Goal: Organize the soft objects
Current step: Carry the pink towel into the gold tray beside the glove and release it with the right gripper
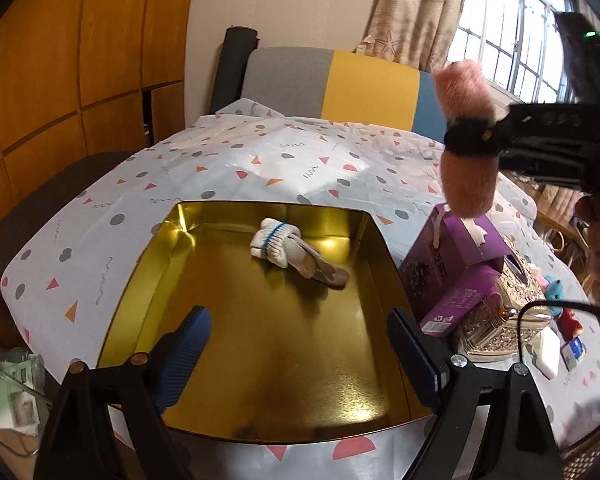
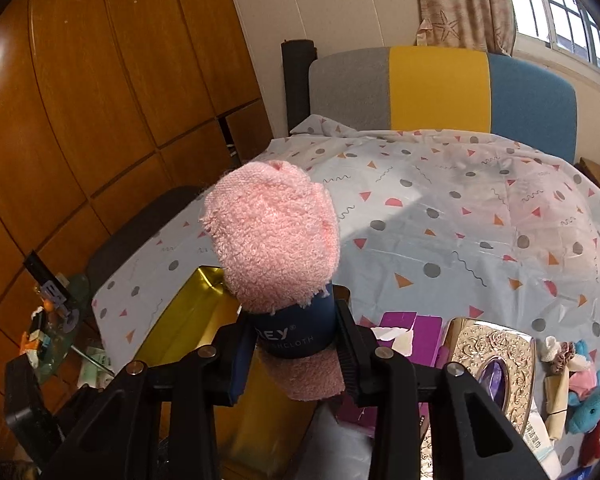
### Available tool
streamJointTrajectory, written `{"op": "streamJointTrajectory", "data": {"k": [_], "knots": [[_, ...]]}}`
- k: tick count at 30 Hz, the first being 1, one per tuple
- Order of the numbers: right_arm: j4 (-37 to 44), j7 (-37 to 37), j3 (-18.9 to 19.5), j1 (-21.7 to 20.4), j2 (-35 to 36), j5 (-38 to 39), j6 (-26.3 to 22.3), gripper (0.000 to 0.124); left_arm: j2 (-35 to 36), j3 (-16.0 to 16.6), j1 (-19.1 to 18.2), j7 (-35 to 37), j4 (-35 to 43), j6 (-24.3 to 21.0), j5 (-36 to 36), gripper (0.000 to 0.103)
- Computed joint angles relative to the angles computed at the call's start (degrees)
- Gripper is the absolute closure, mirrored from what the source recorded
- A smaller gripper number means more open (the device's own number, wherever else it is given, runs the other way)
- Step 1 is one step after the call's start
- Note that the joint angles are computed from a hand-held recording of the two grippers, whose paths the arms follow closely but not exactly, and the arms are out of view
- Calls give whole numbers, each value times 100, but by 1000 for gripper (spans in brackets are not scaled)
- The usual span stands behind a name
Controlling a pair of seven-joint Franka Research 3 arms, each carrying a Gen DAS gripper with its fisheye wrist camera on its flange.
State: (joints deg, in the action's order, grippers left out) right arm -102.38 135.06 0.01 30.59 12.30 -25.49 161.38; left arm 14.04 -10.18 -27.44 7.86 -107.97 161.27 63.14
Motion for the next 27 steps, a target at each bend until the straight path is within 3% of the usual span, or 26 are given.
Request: {"op": "streamJointTrajectory", "data": {"k": [1,6,8,13,17,23,27], "knots": [[127,-29,10,8,88,25,-127,87,-28,12,1,-43,-30,-31,3,13],[1217,-1252,458,-257,949,1546,-1152,87,-231,31,55,-475,-239,-331,154,9],[1786,-1311,408,-153,1372,1845,-1722,86,-312,14,143,-644,-339,-422,152,9],[2298,-1542,374,-63,1899,2464,-2069,79,-452,-37,340,-927,-547,-507,209,9],[2314,-1415,124,225,1934,2160,-2048,57,-488,-87,434,-1056,-614,-500,238,9],[1789,-957,-120,504,1552,1578,-1725,56,-488,-132,471,-1091,-607,-447,300,8],[1363,-333,-368,768,1216,730,-1442,56,-472,-168,461,-999,-572,-400,232,8]]}}
